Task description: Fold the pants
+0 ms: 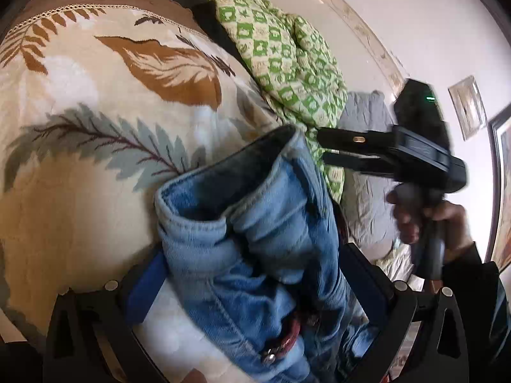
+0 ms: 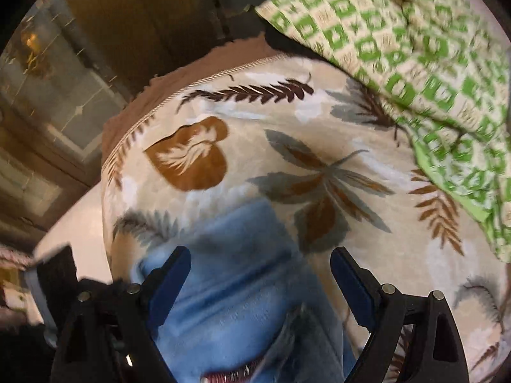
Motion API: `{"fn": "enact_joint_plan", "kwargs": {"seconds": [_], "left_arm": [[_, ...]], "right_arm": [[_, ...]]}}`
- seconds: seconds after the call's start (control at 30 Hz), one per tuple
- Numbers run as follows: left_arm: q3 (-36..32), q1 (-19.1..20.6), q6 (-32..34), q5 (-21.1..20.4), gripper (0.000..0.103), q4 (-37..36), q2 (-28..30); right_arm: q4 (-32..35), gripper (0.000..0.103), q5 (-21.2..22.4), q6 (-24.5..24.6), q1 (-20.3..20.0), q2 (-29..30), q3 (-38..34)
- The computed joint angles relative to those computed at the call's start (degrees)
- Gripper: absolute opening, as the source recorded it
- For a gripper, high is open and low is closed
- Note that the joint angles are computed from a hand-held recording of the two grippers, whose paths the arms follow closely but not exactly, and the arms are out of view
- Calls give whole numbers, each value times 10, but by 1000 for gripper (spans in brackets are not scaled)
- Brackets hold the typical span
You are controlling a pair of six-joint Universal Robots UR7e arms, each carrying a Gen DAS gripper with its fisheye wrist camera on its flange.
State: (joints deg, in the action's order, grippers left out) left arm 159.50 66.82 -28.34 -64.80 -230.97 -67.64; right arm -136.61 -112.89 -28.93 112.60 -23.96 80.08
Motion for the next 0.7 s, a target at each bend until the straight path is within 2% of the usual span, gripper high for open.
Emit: {"fn": "enact_joint_plan", "kwargs": {"seconds": [0.07, 0.2, 0.23, 0.3, 0.33, 0.37, 0.4, 0.43, 0.53, 0.7], "left_arm": [[-10, 0, 1, 8, 103, 1, 8], [-21, -16, 12, 47, 103, -16, 36], [-25, -16, 17, 48, 103, -12, 39], [-28, -12, 23, 42, 103, -6, 37], [-27, -14, 22, 46, 94, -3, 34], [-25, -20, 16, 62, 84, 11, 27], [-25, -25, 11, 80, 57, 30, 19], [-25, -24, 12, 81, 50, 36, 16], [-18, -39, 21, 90, 35, 28, 14], [9, -123, 45, 161, 29, 2, 15]], "right_arm": [[43, 91, -4, 17, -5, 27, -40], [85, 88, -34, 17, -4, 62, -72], [88, 76, -44, 13, -2, 68, -74], [90, 65, -61, 12, 0, 77, -75], [78, 57, -74, 9, 3, 80, -71], [64, 53, -84, -2, 5, 80, -64], [52, 46, -93, -12, 8, 79, -57], [42, 38, -100, -17, 11, 76, -50], [31, 28, -93, -19, 14, 60, -34], [-13, 19, -90, -43, 30, 23, 13]]}}
